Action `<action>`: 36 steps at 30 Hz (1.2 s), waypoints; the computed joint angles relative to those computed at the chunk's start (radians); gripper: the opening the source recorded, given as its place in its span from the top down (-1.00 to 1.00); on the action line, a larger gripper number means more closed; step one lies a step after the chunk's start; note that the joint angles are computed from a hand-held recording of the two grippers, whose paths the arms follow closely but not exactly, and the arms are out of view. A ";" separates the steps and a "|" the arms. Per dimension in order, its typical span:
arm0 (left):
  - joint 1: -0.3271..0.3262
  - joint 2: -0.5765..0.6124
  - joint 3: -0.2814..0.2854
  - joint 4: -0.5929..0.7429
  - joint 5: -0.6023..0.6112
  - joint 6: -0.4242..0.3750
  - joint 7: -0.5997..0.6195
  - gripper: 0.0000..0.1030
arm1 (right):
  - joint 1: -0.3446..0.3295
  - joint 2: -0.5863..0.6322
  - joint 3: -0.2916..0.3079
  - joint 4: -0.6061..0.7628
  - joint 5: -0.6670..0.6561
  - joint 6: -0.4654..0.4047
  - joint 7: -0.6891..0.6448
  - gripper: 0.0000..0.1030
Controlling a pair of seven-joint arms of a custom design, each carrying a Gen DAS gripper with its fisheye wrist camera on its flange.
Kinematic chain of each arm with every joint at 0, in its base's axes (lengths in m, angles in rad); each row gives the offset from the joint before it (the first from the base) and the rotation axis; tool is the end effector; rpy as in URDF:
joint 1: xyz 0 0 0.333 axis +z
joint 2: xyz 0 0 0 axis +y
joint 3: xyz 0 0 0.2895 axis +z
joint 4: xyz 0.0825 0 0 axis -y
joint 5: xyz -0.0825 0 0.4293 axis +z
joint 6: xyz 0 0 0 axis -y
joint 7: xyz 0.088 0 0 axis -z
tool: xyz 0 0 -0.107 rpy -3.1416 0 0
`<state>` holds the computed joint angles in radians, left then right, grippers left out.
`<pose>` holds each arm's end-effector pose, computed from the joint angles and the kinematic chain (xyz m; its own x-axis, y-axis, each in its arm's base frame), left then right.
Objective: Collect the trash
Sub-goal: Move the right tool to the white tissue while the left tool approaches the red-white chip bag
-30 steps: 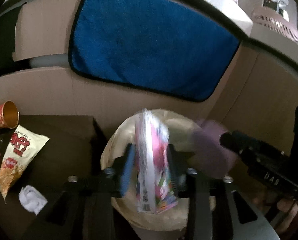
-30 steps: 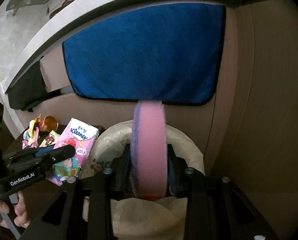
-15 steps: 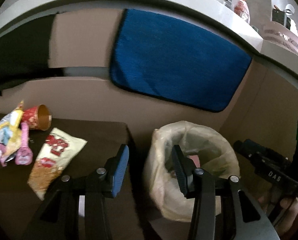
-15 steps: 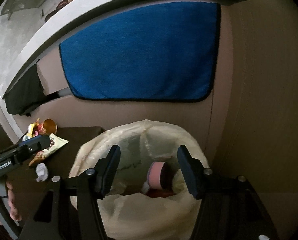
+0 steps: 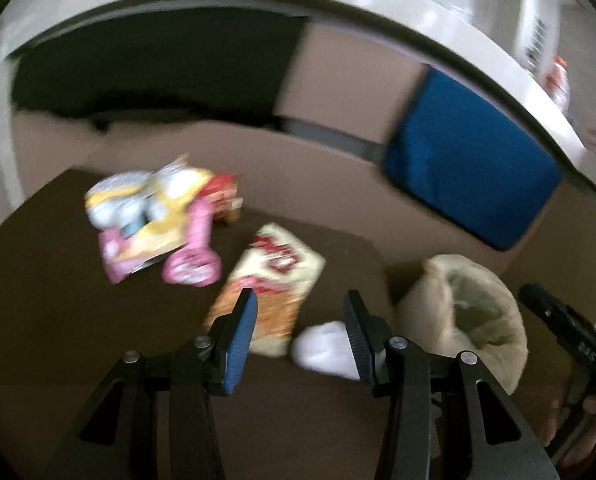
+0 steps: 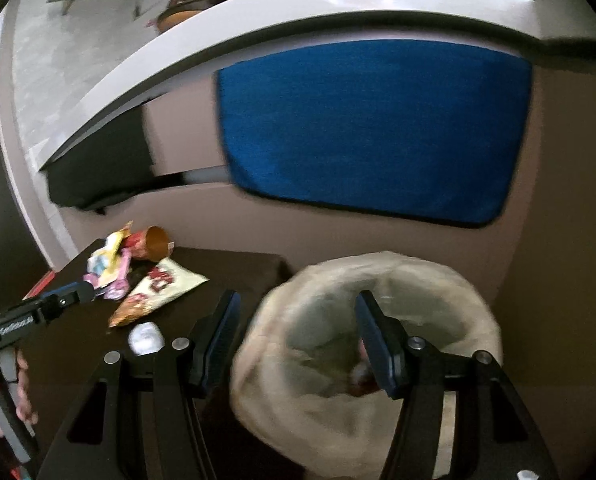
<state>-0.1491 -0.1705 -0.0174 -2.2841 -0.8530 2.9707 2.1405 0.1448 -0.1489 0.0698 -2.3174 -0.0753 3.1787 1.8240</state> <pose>0.5694 -0.0436 0.4577 -0.0905 -0.9532 0.2883 -0.6503 -0.1627 -0.7420 0.5623 0.1307 0.4753 0.1194 -0.9828 -0.1411 -0.5479 0.0533 -0.8348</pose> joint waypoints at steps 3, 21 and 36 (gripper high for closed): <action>0.013 -0.008 0.027 -0.022 -0.044 -0.036 0.008 0.11 | 0.002 0.033 0.025 0.030 -0.027 -0.014 0.003 -0.11; 0.099 0.122 -0.045 0.114 -0.228 -0.207 0.187 0.11 | 0.035 0.070 -0.004 0.037 -0.139 -0.018 0.105 -0.10; 0.109 0.230 -0.094 0.161 0.290 -0.081 -0.085 0.11 | 0.094 0.031 -0.083 -0.036 0.032 0.001 -0.011 -0.10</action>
